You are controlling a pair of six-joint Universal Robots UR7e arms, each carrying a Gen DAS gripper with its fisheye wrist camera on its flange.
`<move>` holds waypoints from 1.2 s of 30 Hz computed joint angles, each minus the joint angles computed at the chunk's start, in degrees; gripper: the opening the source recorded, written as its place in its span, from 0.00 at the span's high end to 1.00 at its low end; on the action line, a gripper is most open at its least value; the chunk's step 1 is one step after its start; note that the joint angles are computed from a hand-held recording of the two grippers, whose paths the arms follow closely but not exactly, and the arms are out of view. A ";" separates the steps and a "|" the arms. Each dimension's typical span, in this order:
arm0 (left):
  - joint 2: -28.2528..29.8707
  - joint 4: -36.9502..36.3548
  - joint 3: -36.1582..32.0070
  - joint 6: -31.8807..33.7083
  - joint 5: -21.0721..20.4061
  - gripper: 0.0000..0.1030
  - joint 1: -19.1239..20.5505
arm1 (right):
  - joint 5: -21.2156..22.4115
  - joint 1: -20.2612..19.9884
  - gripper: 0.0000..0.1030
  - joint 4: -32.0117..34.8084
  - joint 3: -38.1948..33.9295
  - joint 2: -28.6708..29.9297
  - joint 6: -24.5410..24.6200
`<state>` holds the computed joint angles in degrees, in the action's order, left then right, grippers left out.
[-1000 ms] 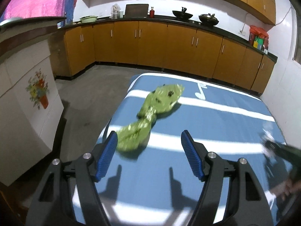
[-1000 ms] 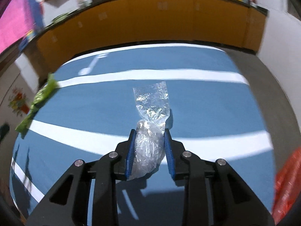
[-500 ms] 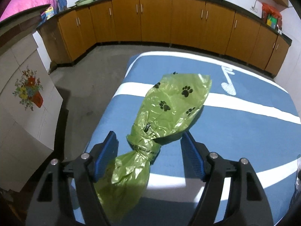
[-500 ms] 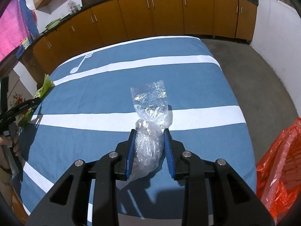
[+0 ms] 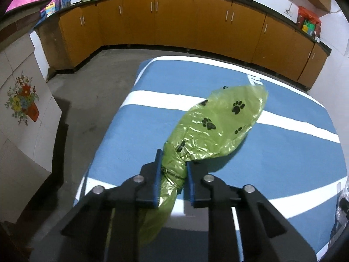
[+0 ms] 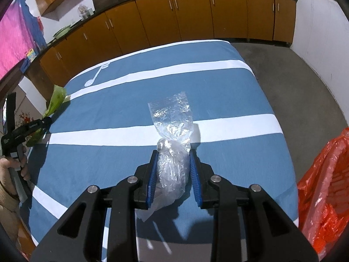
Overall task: Collect trash
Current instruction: 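Carry the green bag and clear bag over the red wastebasket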
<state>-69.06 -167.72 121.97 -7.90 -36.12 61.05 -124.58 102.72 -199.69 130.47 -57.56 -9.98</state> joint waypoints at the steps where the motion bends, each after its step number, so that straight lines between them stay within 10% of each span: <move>1: -0.03 -0.15 0.20 0.14 0.07 0.82 -0.12 | -0.05 0.20 0.73 -0.16 0.29 -0.29 0.05; 36: -8.40 15.44 10.10 -14.38 -0.02 0.83 -30.15 | -9.15 11.19 0.73 -4.98 15.19 -25.68 6.01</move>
<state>-77.46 -152.29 132.07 -22.28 -36.14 30.90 -133.72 113.91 -204.67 145.66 -83.24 -3.97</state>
